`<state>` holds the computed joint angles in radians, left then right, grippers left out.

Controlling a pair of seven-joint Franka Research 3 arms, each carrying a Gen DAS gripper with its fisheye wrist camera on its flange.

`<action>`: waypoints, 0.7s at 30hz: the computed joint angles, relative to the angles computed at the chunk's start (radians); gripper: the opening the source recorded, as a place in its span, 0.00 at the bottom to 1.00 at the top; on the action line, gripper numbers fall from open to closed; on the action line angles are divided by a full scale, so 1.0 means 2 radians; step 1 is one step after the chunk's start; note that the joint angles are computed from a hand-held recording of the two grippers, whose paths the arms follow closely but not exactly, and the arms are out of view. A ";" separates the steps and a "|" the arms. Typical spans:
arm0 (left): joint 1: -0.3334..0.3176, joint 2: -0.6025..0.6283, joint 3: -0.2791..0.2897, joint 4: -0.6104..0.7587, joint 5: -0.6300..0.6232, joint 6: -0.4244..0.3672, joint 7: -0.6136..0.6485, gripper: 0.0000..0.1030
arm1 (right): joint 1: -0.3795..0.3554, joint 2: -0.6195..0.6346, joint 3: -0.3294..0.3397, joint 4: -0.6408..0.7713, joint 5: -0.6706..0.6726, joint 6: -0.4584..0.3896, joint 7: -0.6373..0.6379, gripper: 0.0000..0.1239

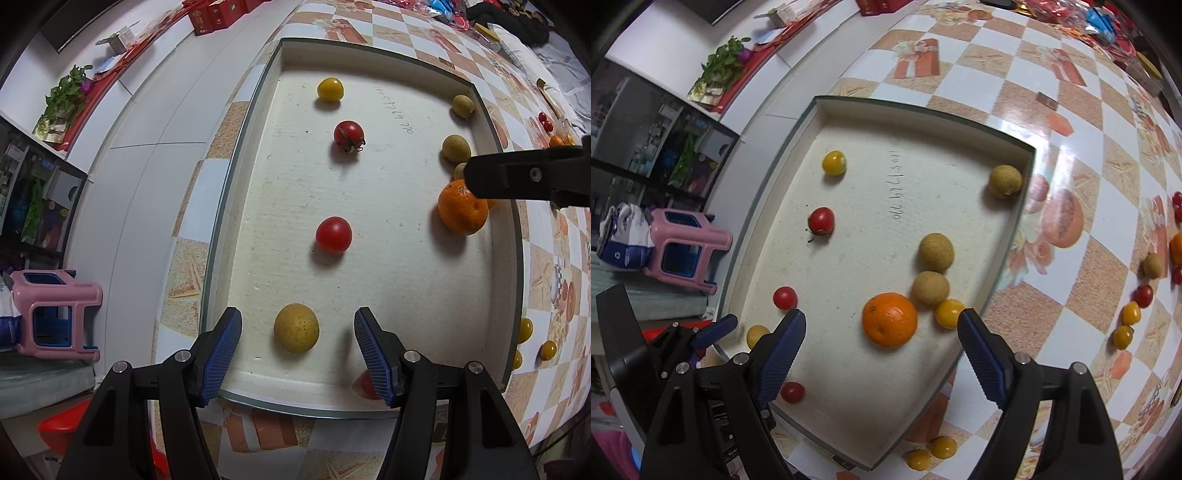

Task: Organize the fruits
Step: 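Move both tools back over the remaining fruits on the table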

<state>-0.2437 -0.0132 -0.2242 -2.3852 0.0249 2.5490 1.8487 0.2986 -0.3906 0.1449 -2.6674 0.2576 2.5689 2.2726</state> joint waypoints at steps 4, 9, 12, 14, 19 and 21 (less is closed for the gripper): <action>-0.003 -0.002 -0.003 0.000 0.003 -0.001 -0.007 0.63 | -0.006 -0.021 0.003 -0.013 -0.008 -0.009 0.009 0.70; -0.008 -0.007 -0.004 -0.002 -0.001 -0.002 -0.004 0.63 | -0.013 -0.031 0.011 -0.014 -0.023 -0.021 0.025 0.70; -0.009 -0.008 -0.004 -0.001 -0.004 -0.007 -0.003 0.63 | -0.016 -0.040 0.016 -0.015 -0.039 -0.028 0.033 0.72; -0.011 -0.011 -0.004 -0.003 -0.003 -0.006 -0.003 0.63 | -0.014 -0.038 0.018 -0.011 -0.045 -0.032 0.032 0.83; -0.015 -0.020 -0.005 -0.009 0.005 -0.004 -0.013 0.63 | -0.010 -0.033 0.024 0.002 -0.067 -0.050 0.035 0.83; -0.017 -0.023 -0.006 -0.009 0.007 -0.006 -0.016 0.63 | -0.005 -0.039 0.018 -0.002 -0.057 -0.052 0.034 0.83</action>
